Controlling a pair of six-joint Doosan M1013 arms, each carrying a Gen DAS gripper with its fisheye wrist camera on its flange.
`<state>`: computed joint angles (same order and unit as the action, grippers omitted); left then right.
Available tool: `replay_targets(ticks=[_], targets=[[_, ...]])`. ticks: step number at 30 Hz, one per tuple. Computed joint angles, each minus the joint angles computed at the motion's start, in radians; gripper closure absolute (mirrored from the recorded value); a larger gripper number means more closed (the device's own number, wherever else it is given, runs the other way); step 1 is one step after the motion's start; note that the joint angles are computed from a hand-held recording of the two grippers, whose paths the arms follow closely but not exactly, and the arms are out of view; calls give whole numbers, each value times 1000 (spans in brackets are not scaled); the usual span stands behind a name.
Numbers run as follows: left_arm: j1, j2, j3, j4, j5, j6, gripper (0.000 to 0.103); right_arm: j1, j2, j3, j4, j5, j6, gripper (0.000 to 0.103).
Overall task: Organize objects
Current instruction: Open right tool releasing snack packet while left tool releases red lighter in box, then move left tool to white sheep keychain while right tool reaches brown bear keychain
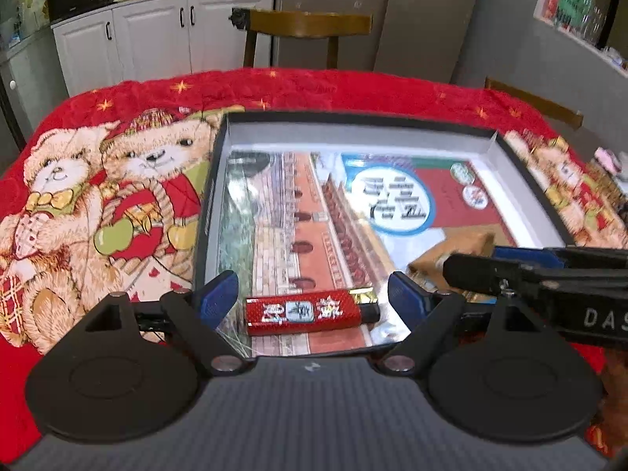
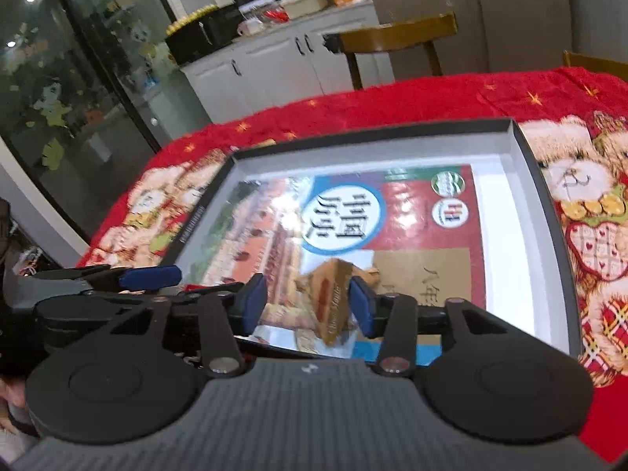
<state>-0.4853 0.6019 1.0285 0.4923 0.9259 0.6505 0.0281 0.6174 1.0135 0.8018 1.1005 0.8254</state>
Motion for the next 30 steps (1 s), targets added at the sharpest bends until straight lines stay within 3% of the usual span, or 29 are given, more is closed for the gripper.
replay_targets(ticks=[7,14,23,28,30], targets=[[-6,-49,44,67,-64,-78,16,-15,-34,26,100,-2,-76,31],[-38,-115,105,236,-132,-186,16,-43,-110,106,258,-55,-216,24],[-117,-227,229,539,-276,-400,16,-116,-286,372,632,-260,-560,8],[-161,-243,247,608,-294,-439,16,-146,-365,509,788,-396,-705,8],[-172,-244,249,584,-314,-421,16,-153,-384,544,810,-430,-731,8]])
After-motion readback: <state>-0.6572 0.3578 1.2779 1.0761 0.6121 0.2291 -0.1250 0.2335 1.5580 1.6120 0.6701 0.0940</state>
